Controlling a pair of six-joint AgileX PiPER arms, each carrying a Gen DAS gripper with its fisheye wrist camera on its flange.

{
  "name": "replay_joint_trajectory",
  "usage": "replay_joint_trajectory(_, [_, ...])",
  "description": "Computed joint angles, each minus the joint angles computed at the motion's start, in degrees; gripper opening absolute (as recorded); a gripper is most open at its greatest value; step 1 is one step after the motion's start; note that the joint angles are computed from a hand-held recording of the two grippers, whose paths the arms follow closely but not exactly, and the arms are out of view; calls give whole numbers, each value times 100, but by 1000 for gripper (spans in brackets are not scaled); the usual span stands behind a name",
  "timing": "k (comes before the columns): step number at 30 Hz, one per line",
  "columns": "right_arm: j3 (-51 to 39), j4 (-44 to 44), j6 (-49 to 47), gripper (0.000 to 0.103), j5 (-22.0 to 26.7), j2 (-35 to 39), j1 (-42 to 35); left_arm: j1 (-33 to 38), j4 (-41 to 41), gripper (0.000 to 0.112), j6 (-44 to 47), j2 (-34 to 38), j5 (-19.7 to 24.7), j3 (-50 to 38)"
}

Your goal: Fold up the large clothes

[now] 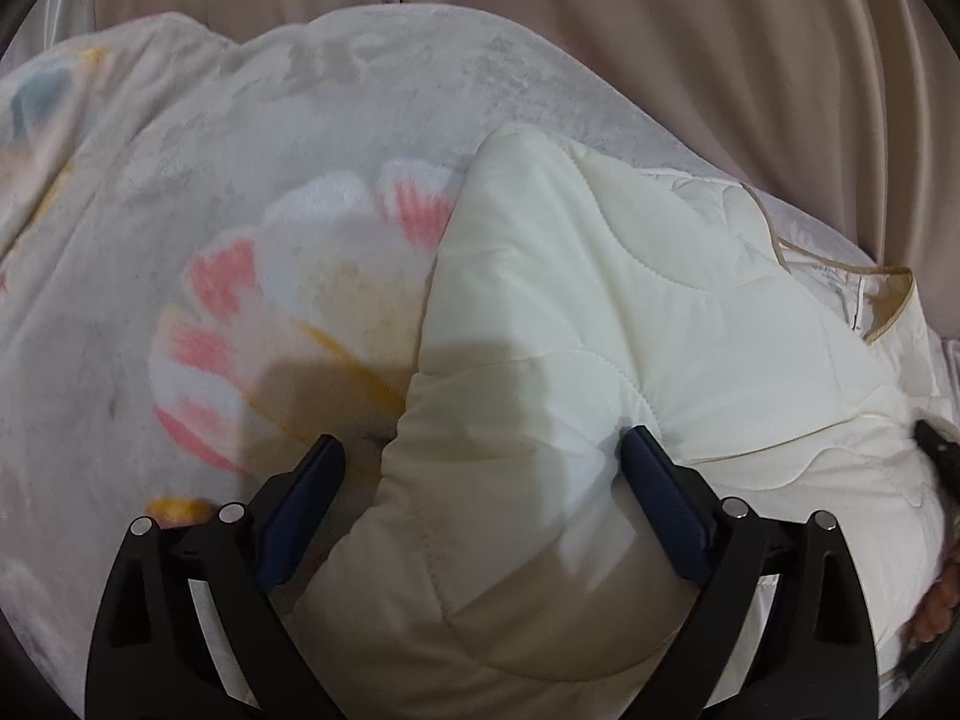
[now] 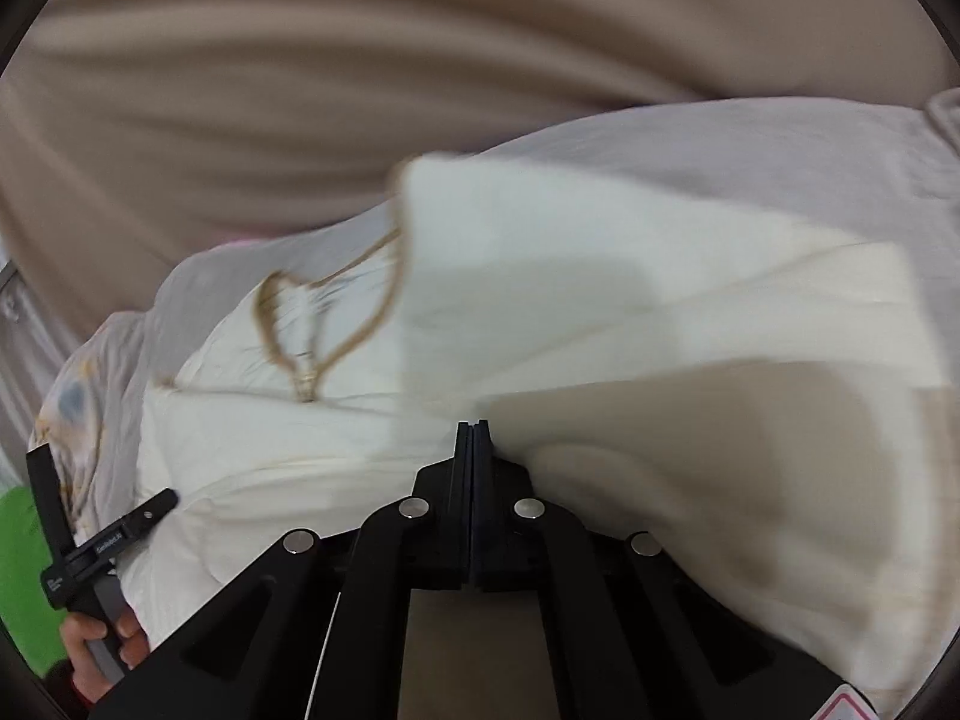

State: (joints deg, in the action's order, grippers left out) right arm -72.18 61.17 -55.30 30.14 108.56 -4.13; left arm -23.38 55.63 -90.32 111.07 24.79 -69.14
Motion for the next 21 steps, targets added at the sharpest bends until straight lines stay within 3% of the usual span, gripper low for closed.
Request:
replay_joint_trajectory(2, [426, -175, -11, 0, -285, -462, -228, -161, 192, 92, -114, 72, 349, -116])
replay_joint_trajectory(5, [1347, 302, -749, 28, -623, -1344, -605, -327, 322, 92, -164, 154, 726, -259])
replay_joint_trajectory(6, [1662, 650, -1092, 48, -696, -1599, -734, -382, 367, 92, -176, 183, 853, -305])
replay_joint_trajectory(7, [1841, 953, -1445, 60, -606, -1707, -958, -445, 347, 92, -147, 187, 979, -355])
replay_joint_trajectory(8, [1990, 1041, -1568, 60, -480, -1798, -1142, -493, 366, 92, -142, 213, 1091, -401])
replay_joint_trajectory(11, [1964, 674, -1242, 60, 44, -1465, -1414, -631, 415, 93, -152, 296, 1404, -528])
replay_joint_trajectory(12, [1959, 582, -1145, 47, 91, -1354, -1372, -666, 436, 93, -179, 289, 1493, -519])
replay_joint_trajectory(14, [2036, 538, -1180, 13, -120, -1401, -1126, -749, 525, 93, -330, 249, 1663, -454])
replay_joint_trajectory(15, [2114, 770, -1424, 8, -45, -1563, -1133, -814, 667, 92, -544, 125, 1739, -300])
replay_joint_trajectory(18, [2370, 1584, -2156, 7, 603, -2167, -1471, -952, 1092, 91, -1044, -450, 1490, 436])
replay_joint_trajectory(21, [2366, 1572, -2306, 7, 802, -2345, -1659, -1214, 1239, 91, -1002, -519, 1729, 676])
